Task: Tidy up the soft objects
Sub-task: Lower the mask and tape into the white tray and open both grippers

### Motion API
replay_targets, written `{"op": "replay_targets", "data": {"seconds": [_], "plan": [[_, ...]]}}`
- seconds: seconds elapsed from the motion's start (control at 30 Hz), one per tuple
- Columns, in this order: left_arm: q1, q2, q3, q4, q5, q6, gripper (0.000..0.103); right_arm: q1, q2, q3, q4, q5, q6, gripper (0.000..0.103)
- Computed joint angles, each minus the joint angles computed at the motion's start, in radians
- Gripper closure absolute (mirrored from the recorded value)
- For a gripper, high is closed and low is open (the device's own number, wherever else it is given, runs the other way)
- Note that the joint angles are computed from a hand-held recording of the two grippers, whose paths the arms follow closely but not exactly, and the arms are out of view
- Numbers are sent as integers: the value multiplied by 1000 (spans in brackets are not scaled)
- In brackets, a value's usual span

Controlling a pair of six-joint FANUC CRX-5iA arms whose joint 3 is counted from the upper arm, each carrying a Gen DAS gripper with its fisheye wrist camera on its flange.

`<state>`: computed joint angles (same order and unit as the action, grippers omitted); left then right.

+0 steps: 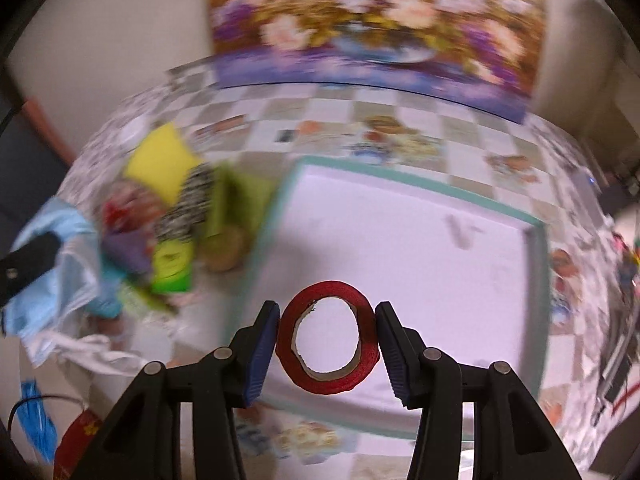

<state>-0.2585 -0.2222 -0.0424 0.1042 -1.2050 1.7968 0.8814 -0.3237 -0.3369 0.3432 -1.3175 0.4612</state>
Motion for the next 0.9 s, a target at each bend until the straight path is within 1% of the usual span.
{"op": "replay_targets", "data": {"seconds": [0.13,0.27,0.4,0.53,0.67,0.8,0.9], "plan": [[-65,72,41,-11,0,23,93,-57,-28,-25,-1,-26,-54,51],[-115,162,54,24,4,16,93,-108,-44,-49,1,-53,-91,51],[-143,199,23,46,58,7,93,-167,-48,-72,-5,-70,-97,51],[-162,230,18,48,91,-14,93,-226,-44,-92,-29,-85,-99,51],[-180,264,25,61,127,-52,93,-267,-55,-113,-44,-56,-97,51],[-200,300,52,62,150,-74,93,-278,-51,-124,-19,-22,-95,51],[-210,332,78,58,159,-71,93,-293,-41,-132,2,7,-87,51]]}}
